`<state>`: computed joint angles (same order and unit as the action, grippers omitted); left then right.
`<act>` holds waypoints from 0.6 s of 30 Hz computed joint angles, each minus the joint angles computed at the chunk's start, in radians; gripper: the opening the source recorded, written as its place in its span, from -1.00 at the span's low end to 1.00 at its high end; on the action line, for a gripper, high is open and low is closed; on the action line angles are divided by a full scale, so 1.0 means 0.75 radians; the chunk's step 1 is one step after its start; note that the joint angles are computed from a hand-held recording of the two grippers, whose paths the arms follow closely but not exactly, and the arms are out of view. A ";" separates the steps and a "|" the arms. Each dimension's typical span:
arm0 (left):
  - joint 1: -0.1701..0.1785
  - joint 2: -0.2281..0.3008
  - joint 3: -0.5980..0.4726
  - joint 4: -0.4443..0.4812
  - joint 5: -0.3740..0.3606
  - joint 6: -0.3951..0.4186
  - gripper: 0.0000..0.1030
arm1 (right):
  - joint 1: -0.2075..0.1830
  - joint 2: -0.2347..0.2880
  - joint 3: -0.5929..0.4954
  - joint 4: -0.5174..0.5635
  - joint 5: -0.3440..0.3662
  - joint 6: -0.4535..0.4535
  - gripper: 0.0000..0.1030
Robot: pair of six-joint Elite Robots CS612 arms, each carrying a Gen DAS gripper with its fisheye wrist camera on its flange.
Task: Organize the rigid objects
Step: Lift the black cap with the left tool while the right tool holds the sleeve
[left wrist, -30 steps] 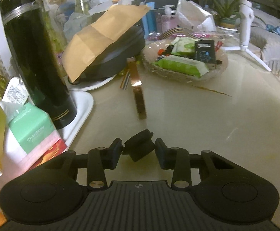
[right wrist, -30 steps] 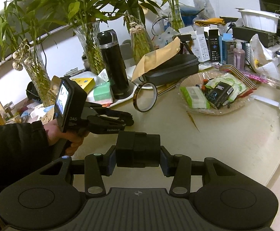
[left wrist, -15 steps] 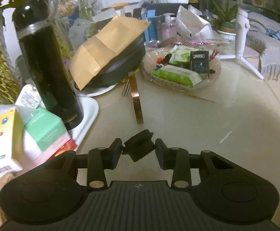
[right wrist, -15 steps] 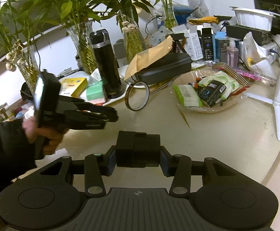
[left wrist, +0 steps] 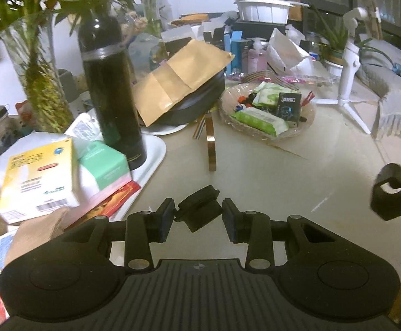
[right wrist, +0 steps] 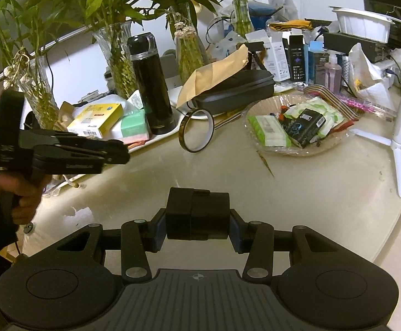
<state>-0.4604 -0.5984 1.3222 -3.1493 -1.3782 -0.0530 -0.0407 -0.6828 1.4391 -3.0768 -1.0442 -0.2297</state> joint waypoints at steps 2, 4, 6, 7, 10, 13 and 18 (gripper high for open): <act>-0.003 -0.021 0.031 -0.017 -0.003 -0.019 -0.27 | 0.002 -0.001 0.005 -0.011 0.000 0.002 -0.06; -0.008 -0.043 0.063 -0.035 0.001 -0.028 -0.27 | 0.003 -0.002 0.010 -0.019 0.006 0.001 -0.06; -0.014 -0.063 0.093 -0.045 0.009 -0.032 -0.27 | 0.005 -0.008 0.023 -0.031 0.009 -0.002 -0.06; -0.017 -0.072 0.107 -0.052 0.011 -0.031 -0.27 | 0.005 -0.012 0.031 -0.036 0.010 -0.003 -0.06; -0.028 -0.101 0.151 -0.067 0.017 -0.028 -0.27 | 0.006 -0.024 0.056 -0.051 0.019 0.004 -0.06; -0.039 -0.125 0.187 -0.078 0.020 -0.031 -0.27 | 0.003 -0.035 0.080 -0.070 0.040 0.008 -0.06; -0.058 -0.162 0.245 -0.108 0.035 -0.010 -0.27 | -0.003 -0.050 0.117 -0.103 0.075 0.015 -0.06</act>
<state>-0.5042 -0.7199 1.5061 -3.2306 -1.3522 -0.0608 -0.0431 -0.7207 1.5271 -3.1540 -0.9883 -0.2187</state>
